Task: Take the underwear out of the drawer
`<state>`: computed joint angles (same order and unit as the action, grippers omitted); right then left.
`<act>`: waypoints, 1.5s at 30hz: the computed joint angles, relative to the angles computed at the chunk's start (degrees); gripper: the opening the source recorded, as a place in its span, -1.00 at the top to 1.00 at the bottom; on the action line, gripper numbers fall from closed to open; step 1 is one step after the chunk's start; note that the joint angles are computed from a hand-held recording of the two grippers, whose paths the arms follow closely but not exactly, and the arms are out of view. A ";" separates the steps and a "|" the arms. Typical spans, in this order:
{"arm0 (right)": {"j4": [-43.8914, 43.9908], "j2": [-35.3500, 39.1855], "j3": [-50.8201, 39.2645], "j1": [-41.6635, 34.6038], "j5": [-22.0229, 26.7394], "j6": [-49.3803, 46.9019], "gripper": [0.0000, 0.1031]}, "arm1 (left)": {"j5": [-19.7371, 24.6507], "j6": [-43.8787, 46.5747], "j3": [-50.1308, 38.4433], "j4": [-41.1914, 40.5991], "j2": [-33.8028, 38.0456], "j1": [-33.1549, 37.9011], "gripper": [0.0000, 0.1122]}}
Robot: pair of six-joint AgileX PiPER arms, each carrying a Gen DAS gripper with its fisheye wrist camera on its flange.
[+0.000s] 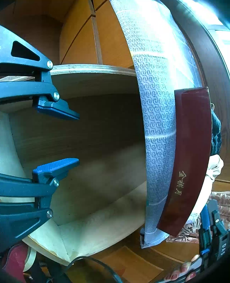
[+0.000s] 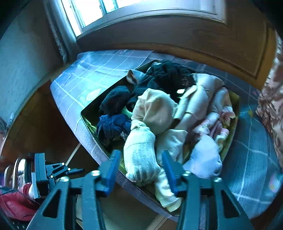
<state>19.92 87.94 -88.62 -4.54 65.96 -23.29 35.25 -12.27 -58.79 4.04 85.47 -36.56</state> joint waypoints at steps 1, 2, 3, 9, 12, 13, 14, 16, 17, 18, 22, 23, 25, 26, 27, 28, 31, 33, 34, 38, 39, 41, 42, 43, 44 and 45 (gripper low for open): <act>0.00 -0.23 0.33 -0.10 -0.15 -0.21 0.26 | 0.00 -0.15 0.04 0.06 -0.09 0.05 0.21; 0.23 -0.60 1.04 -0.16 -0.50 -1.05 0.30 | -0.03 -0.30 0.13 0.12 -0.21 0.09 0.21; 0.11 -0.81 1.61 -0.04 -0.73 -1.40 0.36 | 0.00 -0.33 0.25 0.08 -0.39 0.19 0.21; 0.25 1.01 2.91 2.03 -2.08 -0.21 0.36 | 0.20 -0.82 0.45 0.38 -0.56 -0.04 0.21; 0.95 0.84 4.10 1.71 -3.30 0.65 0.31 | 0.18 -1.01 0.59 0.54 -0.53 -0.32 0.21; 1.94 0.50 4.71 1.12 -3.56 0.27 0.31 | 0.21 -0.94 0.61 0.45 -0.55 -0.38 0.21; 3.38 -0.18 5.78 0.09 -4.01 -0.07 0.31 | 0.13 -0.89 0.65 0.39 -0.51 -0.46 0.21; 4.51 -1.37 7.36 -0.89 -4.57 -0.73 0.31 | 0.05 -0.87 0.73 0.45 -0.50 -0.61 0.21; 4.40 -2.38 8.60 -1.15 -5.26 -0.54 0.31 | 0.00 -1.03 0.71 0.64 -0.47 -0.70 0.21; 3.77 -3.27 9.58 -1.09 -5.93 0.04 0.29 | -0.05 -1.11 0.66 0.69 -0.44 -0.71 0.21; -0.17 -8.05 14.01 -0.13 -9.65 4.06 0.09 | 0.21 -0.23 -0.28 -0.09 -0.57 0.00 0.21; -2.68 -10.09 15.73 0.97 -11.40 6.12 0.02 | 0.38 -1.01 -0.73 0.81 -0.69 0.00 0.21; -7.01 -13.00 18.18 3.10 -13.77 9.50 -0.15 | 0.81 -1.48 -1.58 1.58 -0.98 0.03 0.21; -10.69 -15.03 19.99 5.08 -15.21 12.59 -0.15 | 0.87 -1.66 -1.89 1.92 -1.21 0.01 0.21; -13.21 -16.40 21.21 6.44 -15.99 14.98 -0.15 | 1.03 -2.20 -2.24 2.61 -1.52 -0.11 0.21; -15.53 -17.68 22.57 7.77 -16.93 17.50 -0.16 | 1.24 -2.53 -2.55 3.06 -1.67 -0.25 0.21; -19.76 -21.16 26.09 10.76 -18.17 23.87 -0.29 | 1.41 -4.41 -3.00 4.66 -2.43 -0.92 0.21; -23.63 -23.70 29.17 13.75 -19.15 29.65 -0.37 | 1.09 -4.54 -2.71 4.20 -3.47 -0.92 0.21; -25.77 -24.66 30.48 15.38 -19.44 32.59 -0.43 | 0.66 -4.92 -2.32 4.14 -4.15 -1.00 0.21; -33.47 -28.10 34.88 21.74 -19.77 42.95 -0.67 | 0.68 -9.89 -1.98 8.24 -6.03 -1.98 0.21; -35.20 -29.06 35.83 23.35 -19.71 45.66 -0.76 | 0.92 -11.30 -1.88 9.30 -6.64 -2.40 0.21; -39.07 -31.31 37.78 27.13 -18.95 51.86 -0.84 | 1.41 -14.26 -1.18 11.86 -8.00 -3.25 0.21; -40.73 -31.91 38.28 28.72 -18.41 54.31 -0.87 | 1.77 -17.12 -1.05 14.41 -8.54 -4.38 0.21; -42.36 -32.31 38.61 30.24 -17.90 56.61 -0.91 | 1.98 -18.94 -0.89 16.14 -9.05 -5.06 0.21; -44.59 -33.08 39.17 32.34 -16.91 59.80 -0.94 | 2.26 -20.17 -0.99 17.27 -9.35 -5.58 0.21; -46.43 -33.59 39.51 34.18 -15.79 62.36 -0.98 | 2.53 -21.81 -0.83 18.59 -10.02 -6.34 0.21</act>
<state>-26.51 54.35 -49.12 29.64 50.18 39.08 37.78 -34.07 -59.62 22.64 75.45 -42.90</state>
